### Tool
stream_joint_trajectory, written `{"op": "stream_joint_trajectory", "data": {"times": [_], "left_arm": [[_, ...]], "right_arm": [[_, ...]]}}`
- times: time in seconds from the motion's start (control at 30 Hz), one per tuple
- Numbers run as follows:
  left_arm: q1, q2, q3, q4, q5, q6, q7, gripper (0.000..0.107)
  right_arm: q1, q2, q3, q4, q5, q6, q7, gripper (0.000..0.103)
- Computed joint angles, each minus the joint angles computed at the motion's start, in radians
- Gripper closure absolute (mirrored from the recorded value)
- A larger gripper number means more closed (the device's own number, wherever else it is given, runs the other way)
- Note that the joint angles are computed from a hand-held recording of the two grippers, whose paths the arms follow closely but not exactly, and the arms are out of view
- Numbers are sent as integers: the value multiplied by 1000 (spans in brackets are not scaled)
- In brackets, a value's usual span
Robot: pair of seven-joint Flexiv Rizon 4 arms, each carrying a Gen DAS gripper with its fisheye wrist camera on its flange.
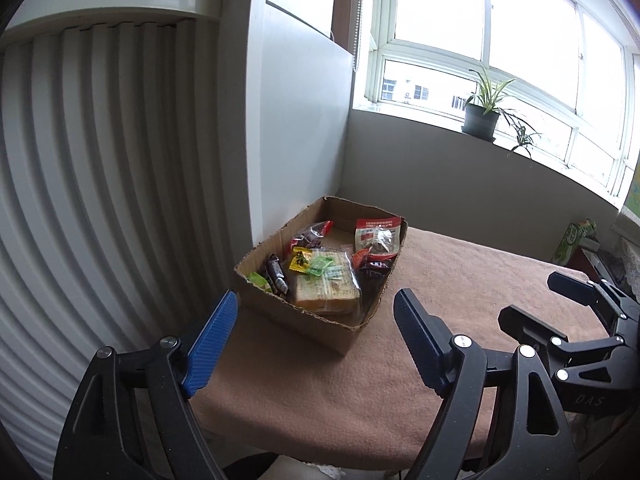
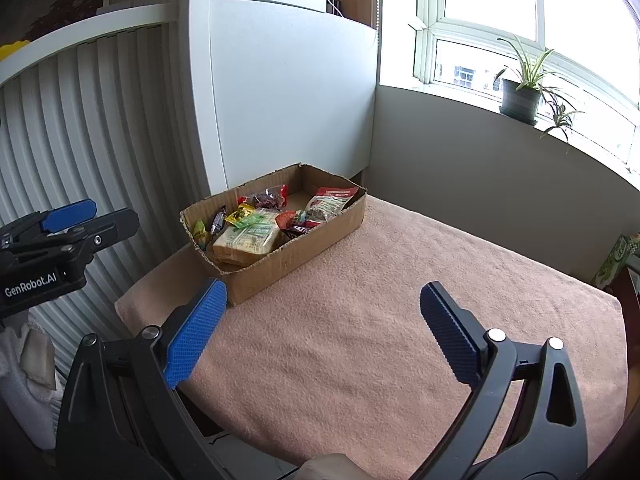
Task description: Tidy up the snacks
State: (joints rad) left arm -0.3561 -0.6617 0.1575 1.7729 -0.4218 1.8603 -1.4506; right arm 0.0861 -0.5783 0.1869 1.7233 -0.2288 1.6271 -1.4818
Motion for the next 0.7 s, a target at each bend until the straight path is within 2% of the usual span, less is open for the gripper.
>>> {"op": "stream_joint_trajectory", "data": {"times": [0.17,0.27,0.57,0.7], "left_arm": [[-31,7,29,23,-20,13,-6,26],[-59,9,53,34,-35,14,3,26],[-60,27,36,62,-47,16,12,26],[-57,34,26,69,-44,10,11,26]], "right_arm": [[-17,22,20,40,14,7,2,4],[5,38,-14,65,17,23,17,4],[-1,58,-27,98,16,34,43,4],[23,64,-65,117,9,40,60,4]]}}
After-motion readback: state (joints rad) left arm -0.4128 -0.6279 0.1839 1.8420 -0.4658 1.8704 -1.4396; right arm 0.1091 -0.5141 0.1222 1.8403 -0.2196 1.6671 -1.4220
